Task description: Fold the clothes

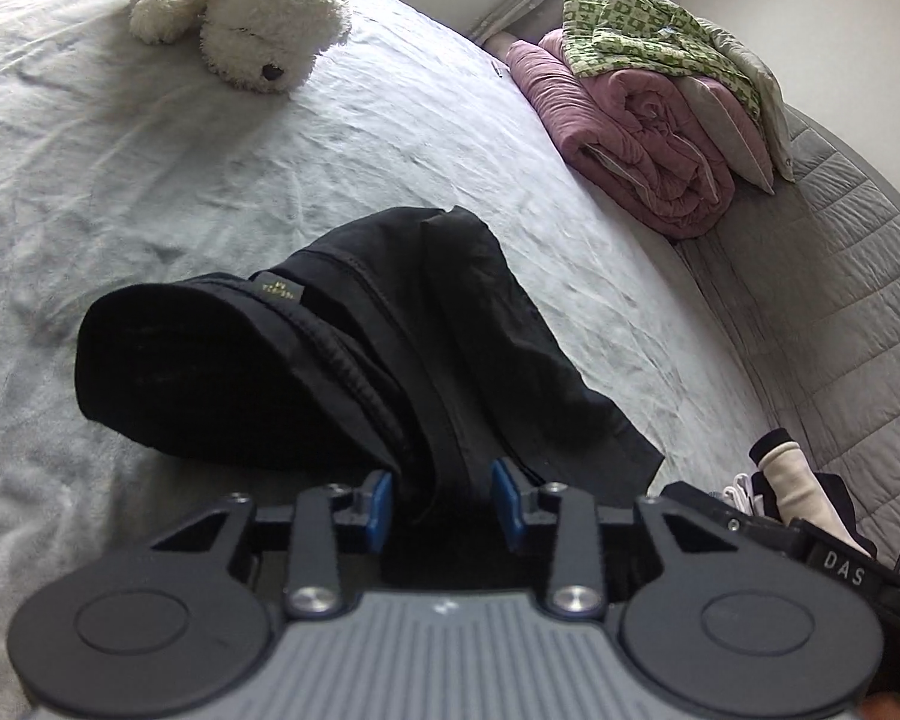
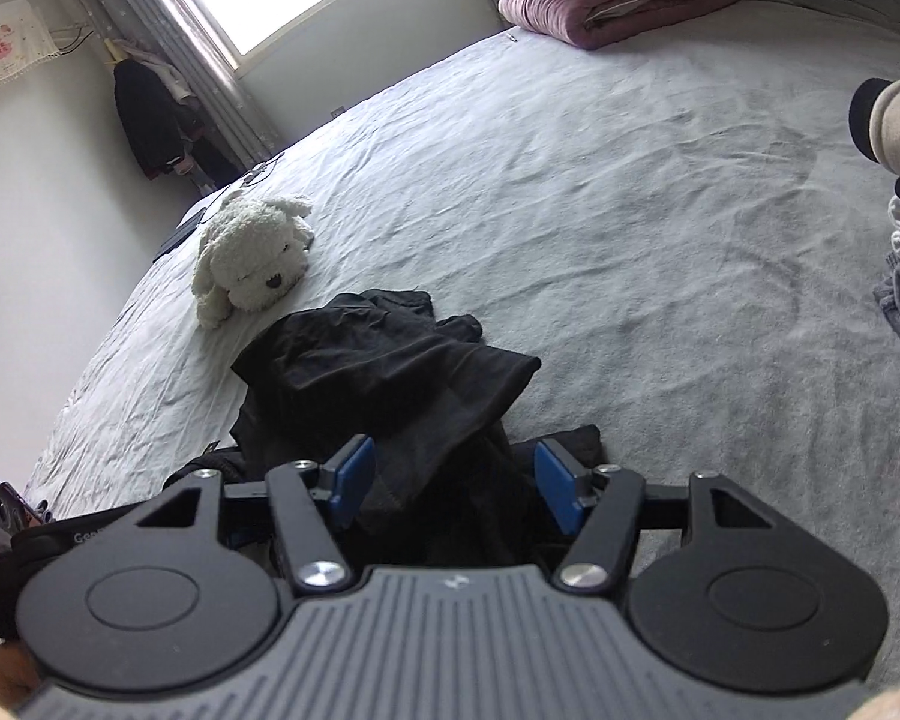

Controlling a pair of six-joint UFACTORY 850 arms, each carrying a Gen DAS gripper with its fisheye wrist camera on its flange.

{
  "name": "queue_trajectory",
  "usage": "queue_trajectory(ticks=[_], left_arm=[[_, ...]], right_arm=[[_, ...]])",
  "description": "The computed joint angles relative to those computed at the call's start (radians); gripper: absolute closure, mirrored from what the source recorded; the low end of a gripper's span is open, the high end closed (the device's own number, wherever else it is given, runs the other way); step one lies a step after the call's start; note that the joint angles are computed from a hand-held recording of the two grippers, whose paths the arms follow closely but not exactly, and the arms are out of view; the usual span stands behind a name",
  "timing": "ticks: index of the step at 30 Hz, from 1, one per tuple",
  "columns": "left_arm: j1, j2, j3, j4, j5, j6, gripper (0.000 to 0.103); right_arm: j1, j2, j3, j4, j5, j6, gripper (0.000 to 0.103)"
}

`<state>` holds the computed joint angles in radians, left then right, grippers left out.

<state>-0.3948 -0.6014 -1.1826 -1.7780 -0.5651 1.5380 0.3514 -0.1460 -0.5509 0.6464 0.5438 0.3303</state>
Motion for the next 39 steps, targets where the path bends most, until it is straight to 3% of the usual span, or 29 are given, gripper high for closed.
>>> queue_trajectory(ticks=[2, 8, 9, 10, 11, 16, 21, 26, 30, 33, 34, 36, 38, 39], left_arm=[[-0.004, 0.009, 0.008, -0.018, 0.021, 0.033, 0.094], [0.021, 0.039, 0.033, 0.011, 0.007, 0.036, 0.097], [0.025, 0.046, 0.039, 0.005, 0.006, 0.047, 0.098], [0.028, 0.052, 0.046, 0.000, 0.005, 0.058, 0.098], [0.032, 0.057, 0.051, -0.007, 0.006, 0.069, 0.098], [0.058, 0.081, 0.067, -0.036, 0.011, 0.105, 0.098], [0.093, 0.104, 0.077, -0.058, 0.035, 0.137, 0.098], [0.115, 0.124, 0.088, -0.103, 0.117, 0.214, 0.098], [0.138, 0.125, 0.089, -0.116, 0.154, 0.235, 0.099], [0.146, 0.126, 0.089, -0.155, 0.189, 0.279, 0.099], [0.147, 0.126, 0.088, -0.181, 0.206, 0.305, 0.099], [0.151, 0.124, 0.084, -0.216, 0.233, 0.334, 0.099], [0.159, 0.118, 0.075, -0.212, 0.244, 0.314, 0.099], [0.162, 0.116, 0.072, -0.211, 0.247, 0.307, 0.099]], right_arm=[[-0.011, -0.014, -0.006, -0.007, 0.008, 0.009, 0.040], [-0.034, -0.064, -0.021, -0.102, 0.093, 0.075, 0.041], [-0.039, -0.071, -0.024, -0.128, 0.091, 0.096, 0.053], [-0.046, -0.075, -0.028, -0.168, 0.080, 0.132, 0.078], [-0.047, -0.075, -0.030, -0.197, 0.071, 0.158, 0.092], [-0.023, -0.045, -0.028, -0.284, 0.065, 0.181, 0.096], [-0.004, -0.018, -0.026, -0.473, 0.025, 0.309, 0.097], [0.013, -0.034, -0.042, -0.700, -0.005, 0.500, 0.097], [0.032, -0.050, -0.067, -0.783, -0.027, 0.541, 0.097], [0.049, -0.045, -0.074, -0.746, -0.042, 0.473, 0.094], [0.055, -0.041, -0.074, -0.713, -0.045, 0.436, 0.087], [0.061, -0.036, -0.073, -0.612, -0.051, 0.336, 0.086], [0.066, -0.032, -0.072, -0.508, -0.051, 0.234, 0.067], [0.068, -0.028, -0.067, -0.446, -0.040, 0.183, 0.048]])
